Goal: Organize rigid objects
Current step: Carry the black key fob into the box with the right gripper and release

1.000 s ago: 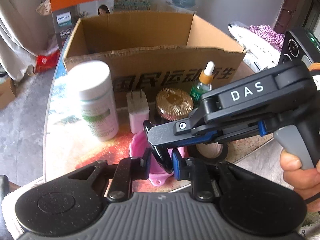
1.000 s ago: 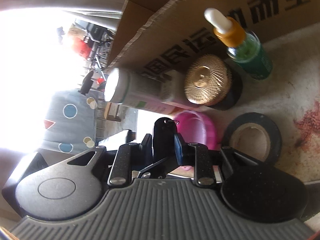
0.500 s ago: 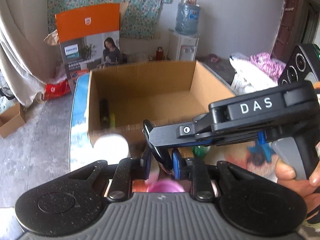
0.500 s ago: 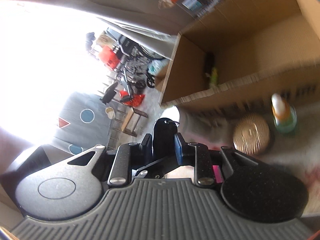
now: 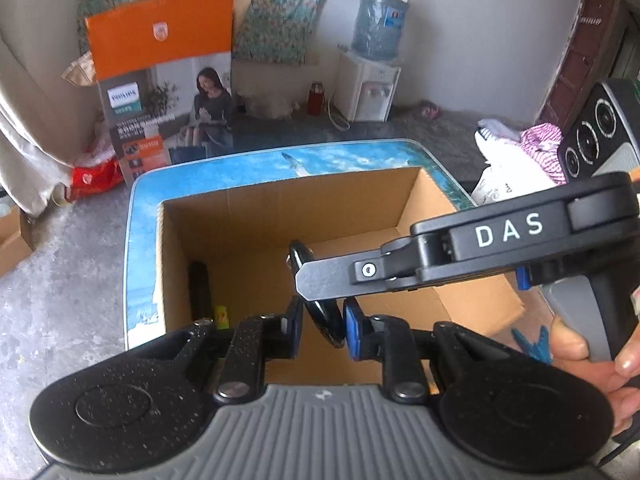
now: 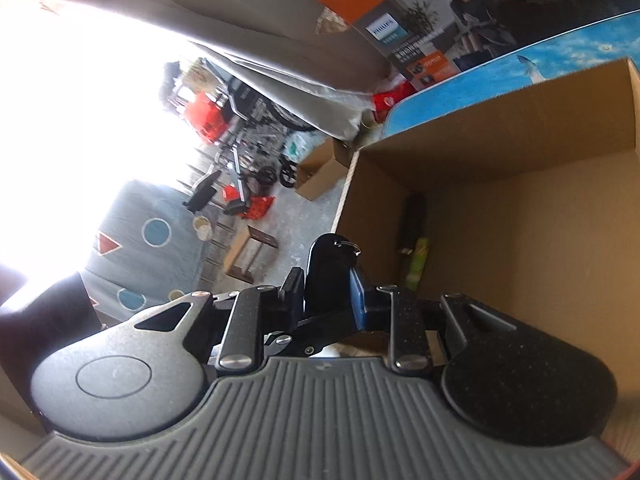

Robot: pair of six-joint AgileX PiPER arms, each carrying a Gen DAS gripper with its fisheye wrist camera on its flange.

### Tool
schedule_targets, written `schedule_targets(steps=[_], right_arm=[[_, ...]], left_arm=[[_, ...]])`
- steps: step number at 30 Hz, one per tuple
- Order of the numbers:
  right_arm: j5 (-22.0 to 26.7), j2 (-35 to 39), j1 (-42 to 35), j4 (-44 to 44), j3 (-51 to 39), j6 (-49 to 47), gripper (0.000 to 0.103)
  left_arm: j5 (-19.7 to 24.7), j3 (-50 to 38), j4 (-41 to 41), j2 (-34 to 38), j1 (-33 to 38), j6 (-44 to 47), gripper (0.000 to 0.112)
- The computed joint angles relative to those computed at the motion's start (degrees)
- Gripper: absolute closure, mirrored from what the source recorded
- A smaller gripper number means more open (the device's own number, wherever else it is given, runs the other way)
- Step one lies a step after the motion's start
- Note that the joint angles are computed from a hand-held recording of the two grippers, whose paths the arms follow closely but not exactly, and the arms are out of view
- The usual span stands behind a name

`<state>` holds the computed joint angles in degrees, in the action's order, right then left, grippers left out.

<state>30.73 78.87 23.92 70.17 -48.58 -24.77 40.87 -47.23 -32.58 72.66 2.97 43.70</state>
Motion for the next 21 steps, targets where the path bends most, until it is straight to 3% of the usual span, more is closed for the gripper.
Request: schedule_targets(steps=[4, 10, 15, 21], right_arm=[[5.6, 10.0, -4.8, -5.8, -9.8, 3.5, 0.079], [10.0, 24.9, -7.1, -9.6, -22.8, 7.2, 0.078], [10.9, 33.5, -7.4, -9.8, -28.8, 8.8, 0.078], [10.0, 40.7, -6.3, -10.6, -34.0, 10.8, 0.078]], left_arm=[[-0.3, -7.4, 3.9, 10.4, -2.0, -4.8, 0.090], [0.7, -16.7, 9.7, 22.8, -3.6, -10.7, 0.090], [-0.5, -22.0, 15.6, 30.4, -5.0, -16.3, 0.090], [-2.1, -24.9, 22.9, 34.7, -5.9, -23.2, 0.081]])
